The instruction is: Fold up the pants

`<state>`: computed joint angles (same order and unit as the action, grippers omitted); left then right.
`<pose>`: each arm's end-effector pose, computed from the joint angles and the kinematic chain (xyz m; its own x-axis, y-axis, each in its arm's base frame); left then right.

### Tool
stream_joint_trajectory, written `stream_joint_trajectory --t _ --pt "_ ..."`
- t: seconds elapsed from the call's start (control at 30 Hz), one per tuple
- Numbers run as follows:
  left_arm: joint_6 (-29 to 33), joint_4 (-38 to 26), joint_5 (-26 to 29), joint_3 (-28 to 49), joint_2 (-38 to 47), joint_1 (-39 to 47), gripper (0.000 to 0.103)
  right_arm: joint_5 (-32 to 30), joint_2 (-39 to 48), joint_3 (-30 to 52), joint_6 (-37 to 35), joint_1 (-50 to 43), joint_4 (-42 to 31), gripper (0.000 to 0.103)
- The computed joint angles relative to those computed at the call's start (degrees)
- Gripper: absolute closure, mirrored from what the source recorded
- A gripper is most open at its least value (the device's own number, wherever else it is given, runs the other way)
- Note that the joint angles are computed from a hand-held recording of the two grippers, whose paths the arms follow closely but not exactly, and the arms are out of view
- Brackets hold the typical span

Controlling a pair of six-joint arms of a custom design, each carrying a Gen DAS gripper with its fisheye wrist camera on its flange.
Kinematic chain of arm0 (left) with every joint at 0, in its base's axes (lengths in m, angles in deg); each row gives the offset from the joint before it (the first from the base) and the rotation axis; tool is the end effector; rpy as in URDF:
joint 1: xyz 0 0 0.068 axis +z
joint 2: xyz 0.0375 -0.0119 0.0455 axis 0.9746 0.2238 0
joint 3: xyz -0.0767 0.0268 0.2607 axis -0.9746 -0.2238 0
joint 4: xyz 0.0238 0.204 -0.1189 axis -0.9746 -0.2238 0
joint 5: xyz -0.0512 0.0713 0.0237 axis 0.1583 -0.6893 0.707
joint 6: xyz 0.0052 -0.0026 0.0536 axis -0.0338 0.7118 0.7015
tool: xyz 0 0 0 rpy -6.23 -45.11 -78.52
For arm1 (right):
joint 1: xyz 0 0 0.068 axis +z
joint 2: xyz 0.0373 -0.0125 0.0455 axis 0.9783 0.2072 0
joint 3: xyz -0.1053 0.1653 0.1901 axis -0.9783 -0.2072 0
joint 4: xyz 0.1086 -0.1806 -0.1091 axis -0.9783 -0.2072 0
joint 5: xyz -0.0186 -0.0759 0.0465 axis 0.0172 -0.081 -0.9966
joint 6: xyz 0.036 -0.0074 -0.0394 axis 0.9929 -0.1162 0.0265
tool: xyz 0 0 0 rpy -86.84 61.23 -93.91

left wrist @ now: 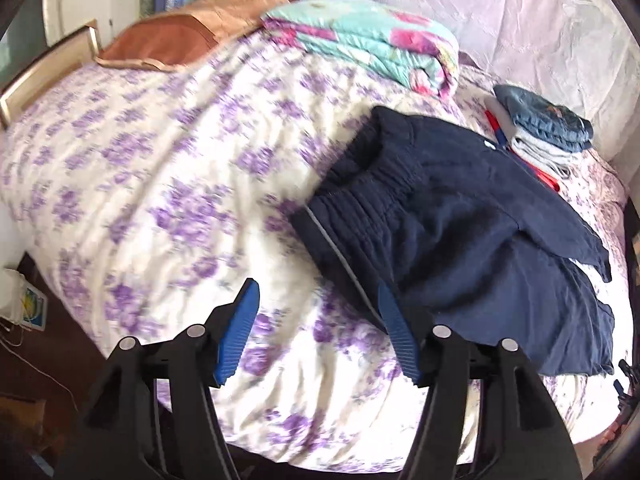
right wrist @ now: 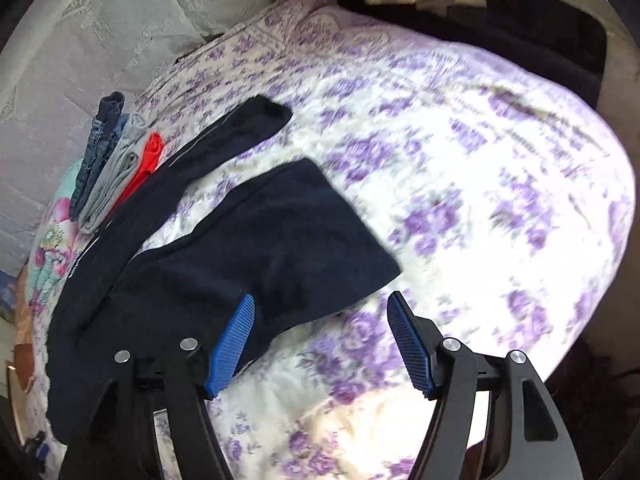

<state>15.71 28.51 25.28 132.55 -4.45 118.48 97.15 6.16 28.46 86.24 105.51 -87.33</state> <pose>0.1827 0.1465 0.2321 -0.7547 -0.3443 -0.5585 -0.3309 0.9348 -0.1293 0.1279 0.0491 0.2048 -0.5589 0.6051 -0.5669 0.5757 0.7753 0.2599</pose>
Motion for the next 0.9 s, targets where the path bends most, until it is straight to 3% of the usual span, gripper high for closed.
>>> stream_joint_trajectory --t 0.07,0.13,0.2,0.27,0.37,0.47,0.63,0.67,0.7,0.73,0.9 --pt "0.77 -2.58 0.3 3.19 -2.04 0.66 0.043 1.73 -2.48 3.16 -3.97 -2.35 -3.1 0.027" --pt "2.25 -7.36 4.04 10.03 0.33 -1.16 0.042 -8.54 -1.55 5.41 -15.61 -12.66 3.1 0.024" --pt "1.23 -9.92 2.49 17.02 4.76 -7.18 0.041 -17.97 6.05 8.87 -23.31 -20.83 9.84 0.024" --pt "-1.38 -8.9 -2.5 22.89 10.89 -15.76 0.041 -21.61 18.25 14.57 -28.32 -25.05 15.6 0.024" --pt "-2.68 -11.3 -4.31 35.12 25.81 -25.11 0.041 -28.42 38.98 27.4 -30.47 -30.05 17.79 0.025" --pt "-4.87 -13.33 -11.51 44.96 39.2 -31.75 0.041 -34.35 54.91 38.76 -29.26 -33.59 16.37 0.025" --pt "-4.38 -15.37 -16.91 53.88 51.21 -33.78 0.042 -35.67 64.99 46.46 -28.38 -35.32 20.4 0.024" --pt "-4.28 -15.56 -17.18 54.63 52.33 -33.61 0.041 -34.67 65.14 46.26 -28.2 -34.96 22.13 0.029" --pt "-4.61 -15.5 -17.35 54.98 52.93 -33.57 0.04 -33.08 65.79 47.22 -28.86 -34.34 21.9 0.079" --pt "-4.86 -15.01 -17.54 54.78 52.99 -33.65 0.04 -32.07 66.58 48.84 -29.67 -34.1 20.05 0.092" --pt "-2.91 -11.63 -18.02 51.0 51.23 -33.93 0.039 -32.85 60.09 43.31 -28.33 -36.81 22.16 0.092"
